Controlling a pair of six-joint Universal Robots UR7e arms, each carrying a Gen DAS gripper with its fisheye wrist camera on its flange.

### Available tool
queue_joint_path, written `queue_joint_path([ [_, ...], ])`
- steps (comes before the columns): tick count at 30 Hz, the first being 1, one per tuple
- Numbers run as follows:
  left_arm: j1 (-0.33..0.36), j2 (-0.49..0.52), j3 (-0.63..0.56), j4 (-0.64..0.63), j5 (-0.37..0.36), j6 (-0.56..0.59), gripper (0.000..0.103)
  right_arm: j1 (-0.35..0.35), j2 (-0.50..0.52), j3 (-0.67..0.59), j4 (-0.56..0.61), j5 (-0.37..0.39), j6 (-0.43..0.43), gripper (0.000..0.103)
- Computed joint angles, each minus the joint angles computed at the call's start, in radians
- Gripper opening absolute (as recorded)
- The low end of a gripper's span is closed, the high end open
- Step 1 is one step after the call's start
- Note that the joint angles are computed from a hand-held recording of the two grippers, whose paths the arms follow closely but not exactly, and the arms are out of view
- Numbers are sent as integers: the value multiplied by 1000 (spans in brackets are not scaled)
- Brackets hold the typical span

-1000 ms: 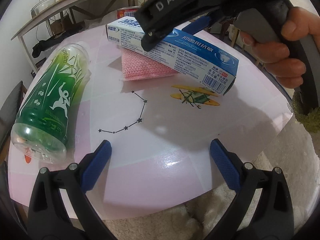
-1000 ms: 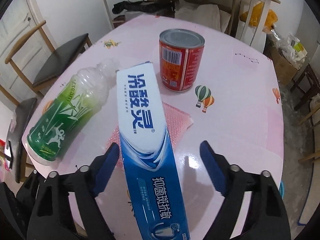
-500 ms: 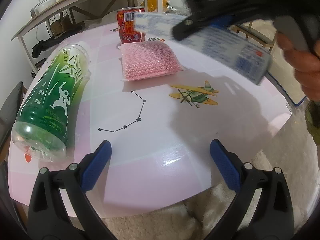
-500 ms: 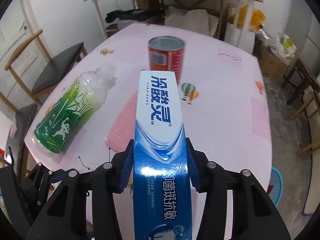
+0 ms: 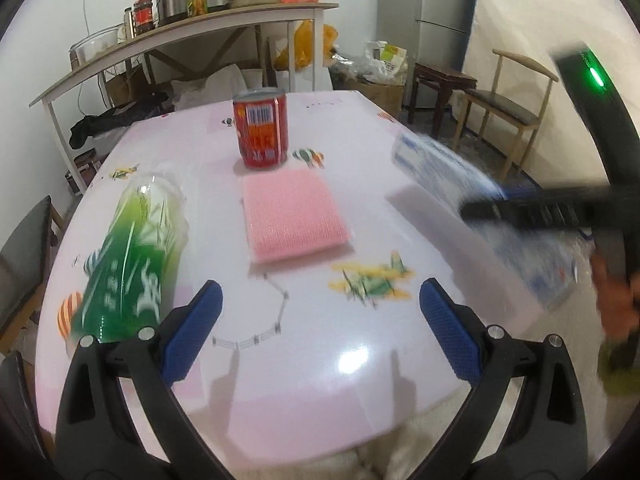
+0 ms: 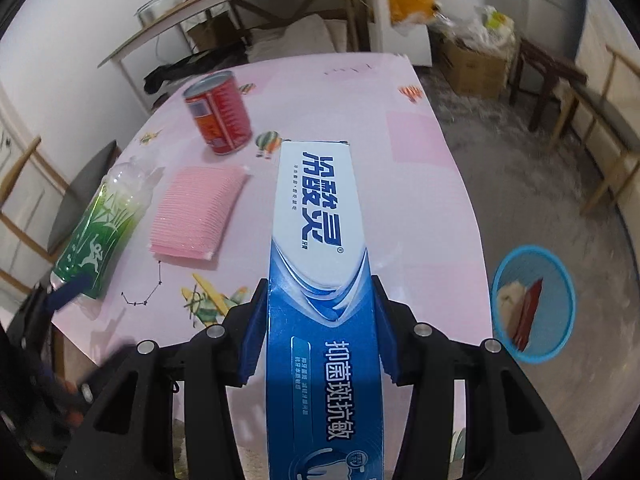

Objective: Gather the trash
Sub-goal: 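Grasp the blue-and-white toothpaste box with the right tool, then grasp the pink mesh sponge with the left tool while the right tool holds the box, then lift the pink sponge with the left tool while the right tool holds the toothpaste box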

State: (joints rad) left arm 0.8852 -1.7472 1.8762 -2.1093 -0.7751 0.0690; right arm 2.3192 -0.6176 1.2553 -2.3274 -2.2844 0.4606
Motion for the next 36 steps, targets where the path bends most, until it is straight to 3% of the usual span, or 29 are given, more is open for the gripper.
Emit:
queue_joint_path([
  [10,97,262,-232,108,70,-121,95,-41,-65,139,-149,103,21,48],
  [17,141,363,-335,214,98,-192,95,-60,-87,183,-215,146,9,48],
  [23,159,382,-352,240,67,-222,94,-63,-87,194,-242,158,-18,48],
  [26,162,380,-352,245,47,-233,81,-67,-92,204,-256,169,-21,48],
  [36,131,324,-295,289,24,-258,78,-68,-102,212,-249,175,11,48],
])
